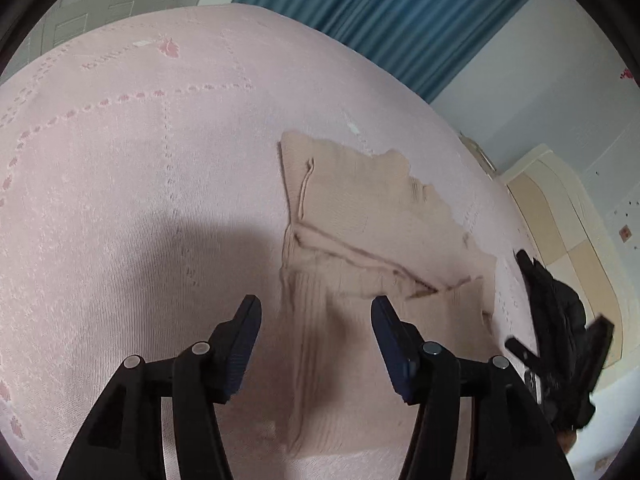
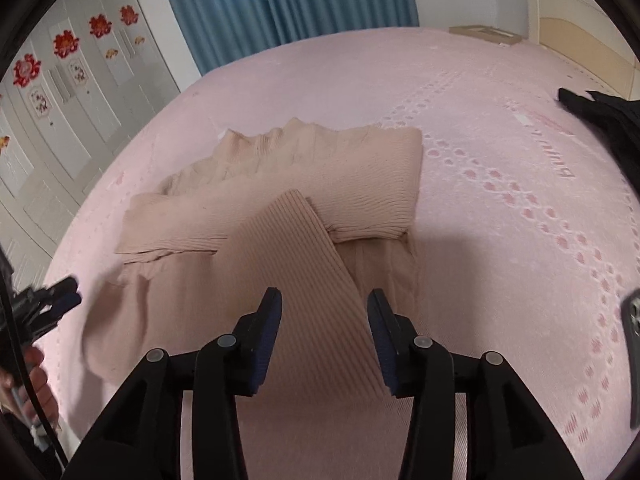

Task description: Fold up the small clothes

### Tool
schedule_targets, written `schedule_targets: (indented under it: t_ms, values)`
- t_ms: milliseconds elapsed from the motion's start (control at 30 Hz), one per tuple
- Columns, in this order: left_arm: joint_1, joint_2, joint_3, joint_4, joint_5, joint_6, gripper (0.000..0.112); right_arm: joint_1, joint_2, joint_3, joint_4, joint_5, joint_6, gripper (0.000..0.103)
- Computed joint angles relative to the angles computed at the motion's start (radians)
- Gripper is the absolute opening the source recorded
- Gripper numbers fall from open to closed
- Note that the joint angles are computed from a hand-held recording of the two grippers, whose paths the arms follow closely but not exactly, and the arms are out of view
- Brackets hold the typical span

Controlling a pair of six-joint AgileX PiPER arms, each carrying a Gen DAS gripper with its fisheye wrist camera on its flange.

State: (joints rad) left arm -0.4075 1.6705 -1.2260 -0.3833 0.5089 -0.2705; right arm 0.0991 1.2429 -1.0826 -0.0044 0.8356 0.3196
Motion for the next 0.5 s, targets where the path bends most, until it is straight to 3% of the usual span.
schedule_targets:
  t_ms: [133,233,300,433,500]
  values:
    - [-0.008,0.013,0.035,-0.031,-0.014,0.055,0.053,-0.027,0.085,-0.010,0.022,-0.035,-0.015,0.044]
    - [-0.018,0.027,0.031,-0.033,-0.035,0.072,0.041,-0.041,0.117,-0.004,0.042,-0.064,-0.034,0.044]
    - [-0.020,0.047,0.002,-0.028,-0.022,0.082,0.027,-0.045,0.132,-0.002,0.056,-0.077,-0.052,0.043]
    - [-0.035,0.089,-0.072,0.053,0.014,0.027,0.010,-0.039,0.168,-0.012,0.031,-0.097,-0.030,0.033]
    - [-0.031,0.093,-0.083,0.058,0.018,0.028,0.008,-0.042,0.179,-0.022,0.059,-0.094,-0.068,0.019]
